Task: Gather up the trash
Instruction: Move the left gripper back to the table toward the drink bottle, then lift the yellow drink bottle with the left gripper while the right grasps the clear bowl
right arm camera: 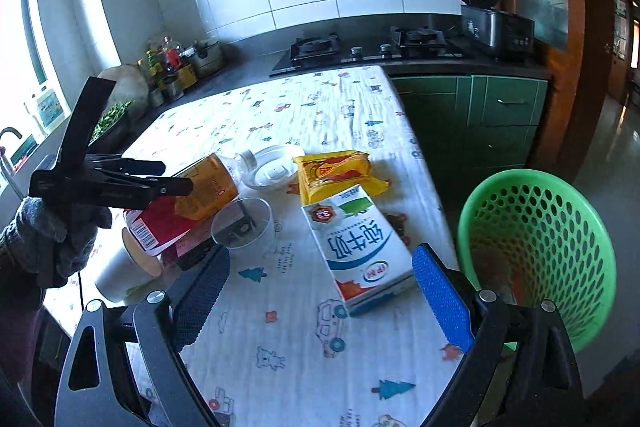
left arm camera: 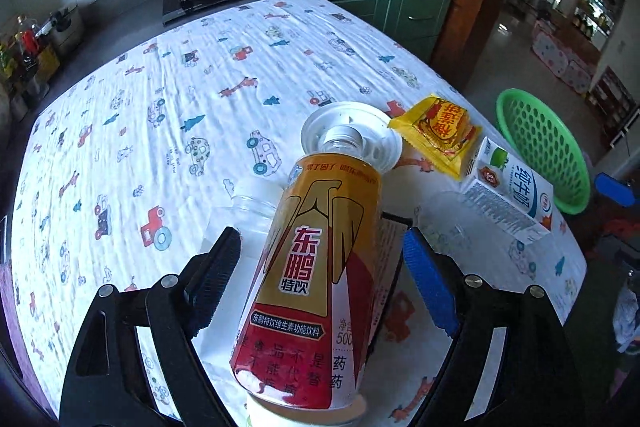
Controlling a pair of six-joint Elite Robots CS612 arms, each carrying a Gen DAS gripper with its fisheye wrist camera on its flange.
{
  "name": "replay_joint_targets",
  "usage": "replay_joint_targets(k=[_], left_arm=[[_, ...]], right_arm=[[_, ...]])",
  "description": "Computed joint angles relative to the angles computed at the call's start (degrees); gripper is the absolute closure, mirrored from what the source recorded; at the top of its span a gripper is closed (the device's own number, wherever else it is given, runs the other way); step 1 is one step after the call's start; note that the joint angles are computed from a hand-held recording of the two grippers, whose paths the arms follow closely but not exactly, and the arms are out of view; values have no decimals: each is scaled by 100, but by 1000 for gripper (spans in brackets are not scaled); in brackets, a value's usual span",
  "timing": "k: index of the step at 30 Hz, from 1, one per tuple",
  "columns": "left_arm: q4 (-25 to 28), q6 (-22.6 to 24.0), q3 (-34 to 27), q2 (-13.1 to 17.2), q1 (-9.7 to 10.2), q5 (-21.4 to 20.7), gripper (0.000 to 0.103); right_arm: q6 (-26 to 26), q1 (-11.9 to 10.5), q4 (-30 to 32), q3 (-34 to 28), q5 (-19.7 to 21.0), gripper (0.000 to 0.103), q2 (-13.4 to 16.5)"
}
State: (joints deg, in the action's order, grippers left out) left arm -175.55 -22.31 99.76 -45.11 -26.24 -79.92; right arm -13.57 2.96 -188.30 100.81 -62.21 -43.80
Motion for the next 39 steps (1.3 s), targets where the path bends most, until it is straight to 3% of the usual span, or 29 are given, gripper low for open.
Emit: replay_joint_targets(k=[10, 14, 17, 33, 39], left_arm=[[253, 243, -220, 152, 116, -347, 21], [301, 320, -232, 164, 119, -272, 23], [160, 358, -196, 163, 141, -402, 37], [-614, 346, 164, -47, 166, -368, 39], [-837, 230, 315, -165, 189, -381, 39]], right_arm=[[-305, 199, 412, -225, -34, 14, 101], [-442, 270, 568, -321, -41, 14, 149], [-537, 326, 716, -406, -28, 14, 193], [-1000, 621, 1216, -849, -175, 14, 457], [-1041, 704, 1328, -1032, -321, 20, 582]])
